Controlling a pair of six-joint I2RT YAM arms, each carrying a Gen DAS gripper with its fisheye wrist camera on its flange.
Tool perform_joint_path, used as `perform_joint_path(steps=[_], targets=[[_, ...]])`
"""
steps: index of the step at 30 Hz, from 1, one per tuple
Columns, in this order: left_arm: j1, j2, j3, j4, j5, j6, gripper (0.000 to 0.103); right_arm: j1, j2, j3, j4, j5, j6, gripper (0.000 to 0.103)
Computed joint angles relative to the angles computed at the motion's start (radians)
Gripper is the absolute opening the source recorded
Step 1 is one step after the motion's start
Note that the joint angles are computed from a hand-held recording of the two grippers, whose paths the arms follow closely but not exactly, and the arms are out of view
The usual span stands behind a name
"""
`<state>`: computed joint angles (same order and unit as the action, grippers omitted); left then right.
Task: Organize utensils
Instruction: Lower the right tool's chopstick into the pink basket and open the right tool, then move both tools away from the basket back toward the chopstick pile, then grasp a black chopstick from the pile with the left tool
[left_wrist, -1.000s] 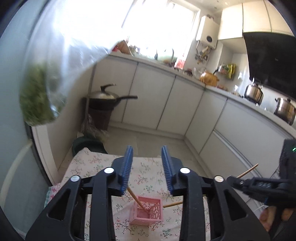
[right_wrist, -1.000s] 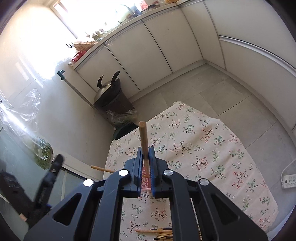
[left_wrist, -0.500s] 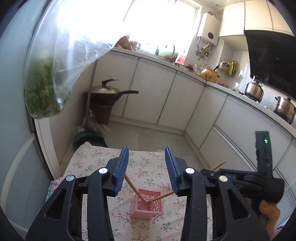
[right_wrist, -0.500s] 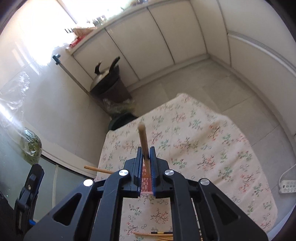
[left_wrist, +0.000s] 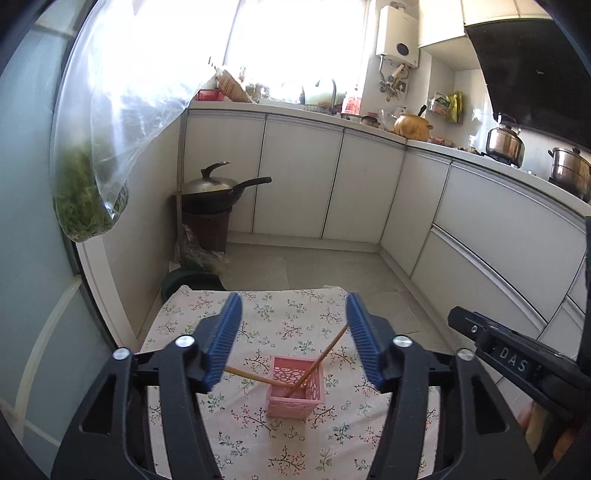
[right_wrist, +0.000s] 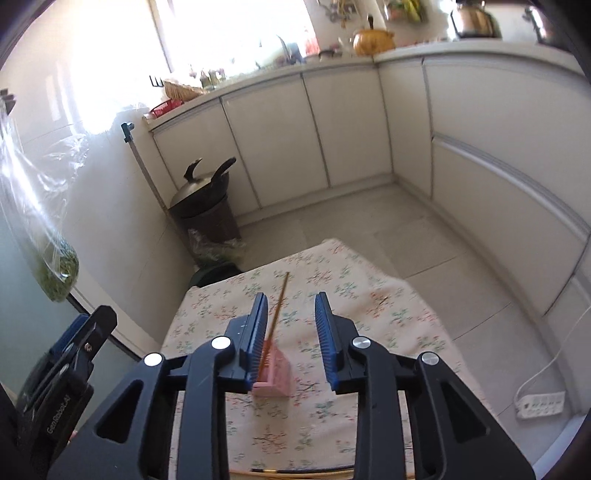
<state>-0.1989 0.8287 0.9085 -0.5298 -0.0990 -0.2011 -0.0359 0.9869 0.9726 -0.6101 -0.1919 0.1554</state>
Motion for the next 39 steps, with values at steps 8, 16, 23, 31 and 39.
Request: perform_joint_path(steps=[8, 16, 23, 31, 39], targets=[[-0.165, -0.061, -0.046, -0.027, -0.162, -0.043, 0.074, -0.135, -0.150, -0.095, -0.019, -0.028, -0.031, 0.066], [-0.292, -0.057, -0.069, -0.052, -0.272, -0.067, 0.091, -0.287, -0.243, -0.183, -0.037, -0.047, -0.091, 0.085], [-0.387, -0.060, -0.074, -0.071, -0.364, -0.071, 0.096, -0.333, -0.320, -0.225, -0.037, 0.042, -0.106, 0.097], [-0.315, 0.153, -0.046, -0.199, -0.083, 0.053, 0.096, -0.794, -0.403, -0.353, -0.049, -0.105, -0.420, 0.096], [-0.416, 0.540, -0.034, -0.225, 0.063, 0.114, 0.096, -1.139, 0.093, -0.195, -0.347, -0.373, -0.665, 0.096]])
